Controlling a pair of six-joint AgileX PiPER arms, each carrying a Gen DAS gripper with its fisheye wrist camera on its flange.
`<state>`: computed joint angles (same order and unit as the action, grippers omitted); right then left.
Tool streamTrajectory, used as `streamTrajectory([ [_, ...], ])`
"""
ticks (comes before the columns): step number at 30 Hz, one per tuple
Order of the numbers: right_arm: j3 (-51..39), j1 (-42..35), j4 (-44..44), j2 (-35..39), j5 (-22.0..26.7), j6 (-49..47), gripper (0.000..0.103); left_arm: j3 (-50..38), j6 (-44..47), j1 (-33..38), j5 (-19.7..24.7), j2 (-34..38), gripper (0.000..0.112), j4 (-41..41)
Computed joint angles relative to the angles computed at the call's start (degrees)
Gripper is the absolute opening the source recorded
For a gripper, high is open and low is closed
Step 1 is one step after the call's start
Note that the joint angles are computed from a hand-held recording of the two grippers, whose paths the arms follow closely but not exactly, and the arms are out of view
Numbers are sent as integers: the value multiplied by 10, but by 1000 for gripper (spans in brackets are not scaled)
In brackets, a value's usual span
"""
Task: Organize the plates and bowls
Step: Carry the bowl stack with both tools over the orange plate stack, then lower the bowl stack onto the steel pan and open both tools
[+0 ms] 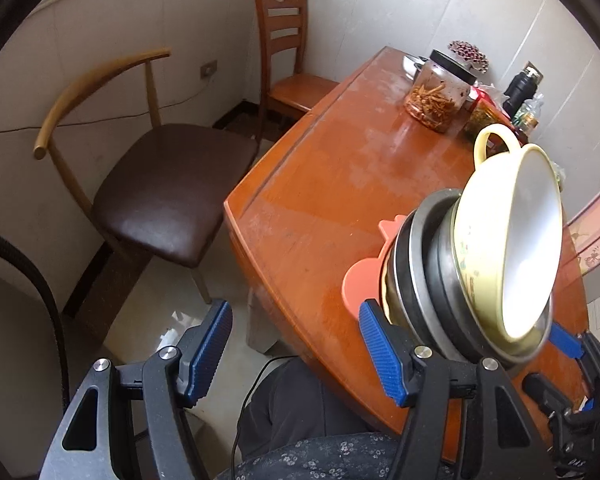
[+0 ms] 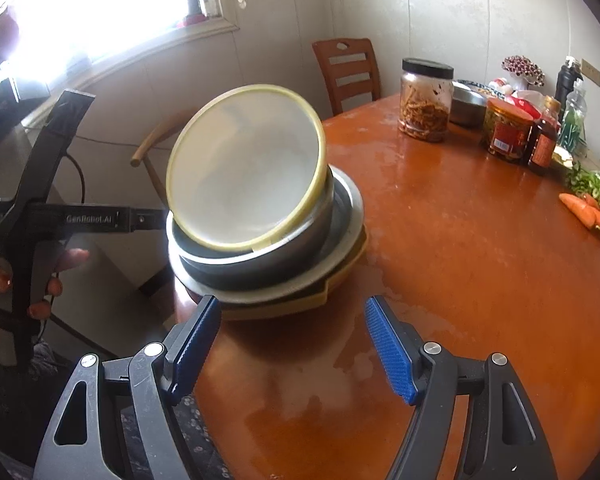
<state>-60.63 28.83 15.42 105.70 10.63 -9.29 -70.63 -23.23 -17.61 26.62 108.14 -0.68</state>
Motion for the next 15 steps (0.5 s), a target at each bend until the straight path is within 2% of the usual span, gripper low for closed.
streamTrajectory([
  [4,-14,6,-26,20,5,10,76,-27,28,-2,11,21,66,-12],
  [7,-27,11,-42,36,6,18,76,-49,85,6,17,39,66,-56],
  [10,-36,9,3,45,10,-28,80,-74,126,10,26,59,66,-77],
  [15,-47,5,103,56,7,-143,81,-112,174,5,37,90,66,-92],
])
